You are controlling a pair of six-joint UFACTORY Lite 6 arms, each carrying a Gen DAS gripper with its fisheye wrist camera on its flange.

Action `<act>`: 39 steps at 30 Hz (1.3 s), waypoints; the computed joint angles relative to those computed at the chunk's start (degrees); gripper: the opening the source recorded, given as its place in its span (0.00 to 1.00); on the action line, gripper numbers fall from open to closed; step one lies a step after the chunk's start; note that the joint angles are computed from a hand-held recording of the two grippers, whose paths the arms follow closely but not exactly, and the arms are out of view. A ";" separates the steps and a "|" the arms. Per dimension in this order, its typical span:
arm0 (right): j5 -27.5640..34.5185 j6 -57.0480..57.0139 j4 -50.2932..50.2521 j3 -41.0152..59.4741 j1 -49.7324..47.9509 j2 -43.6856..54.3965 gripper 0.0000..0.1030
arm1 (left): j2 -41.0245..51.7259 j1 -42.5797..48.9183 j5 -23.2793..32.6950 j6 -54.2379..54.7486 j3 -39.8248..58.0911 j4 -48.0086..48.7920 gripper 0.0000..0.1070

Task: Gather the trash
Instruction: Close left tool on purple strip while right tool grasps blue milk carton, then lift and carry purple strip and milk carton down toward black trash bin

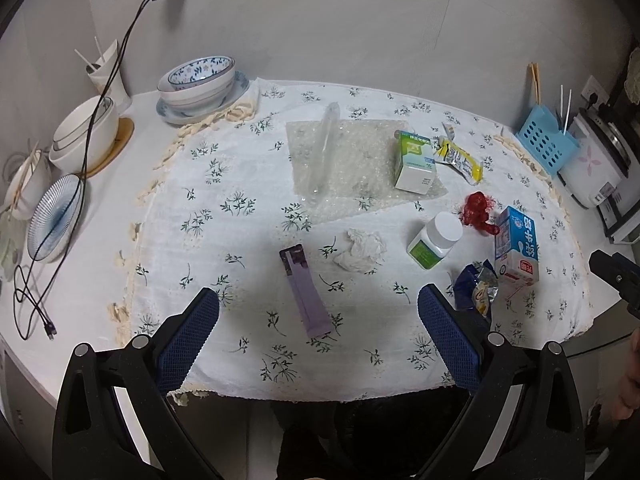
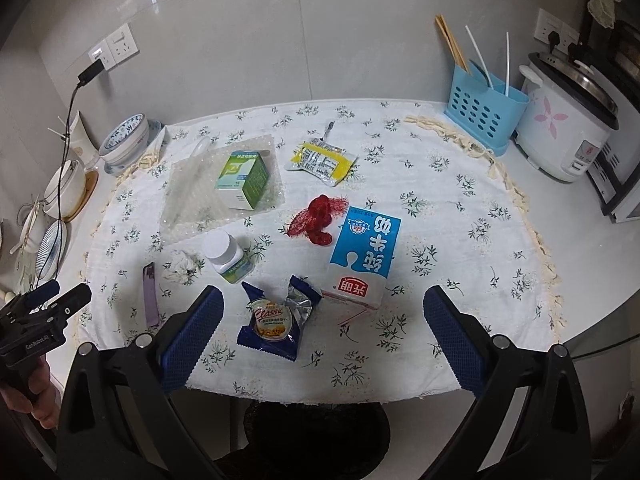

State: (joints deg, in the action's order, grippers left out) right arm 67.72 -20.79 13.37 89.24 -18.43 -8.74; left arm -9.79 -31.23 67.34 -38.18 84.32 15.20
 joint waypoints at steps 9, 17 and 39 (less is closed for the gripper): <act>-7.59 5.11 -5.42 -2.68 3.97 8.16 0.93 | 5.79 8.25 -6.81 5.38 -6.36 -4.23 0.89; -9.89 10.15 -10.25 4.59 5.50 21.13 0.92 | 15.09 11.93 -10.78 7.06 -8.16 -6.13 0.81; -0.82 20.91 -13.16 19.43 6.66 40.17 0.60 | 25.06 11.47 -5.96 7.00 -2.34 -11.08 0.17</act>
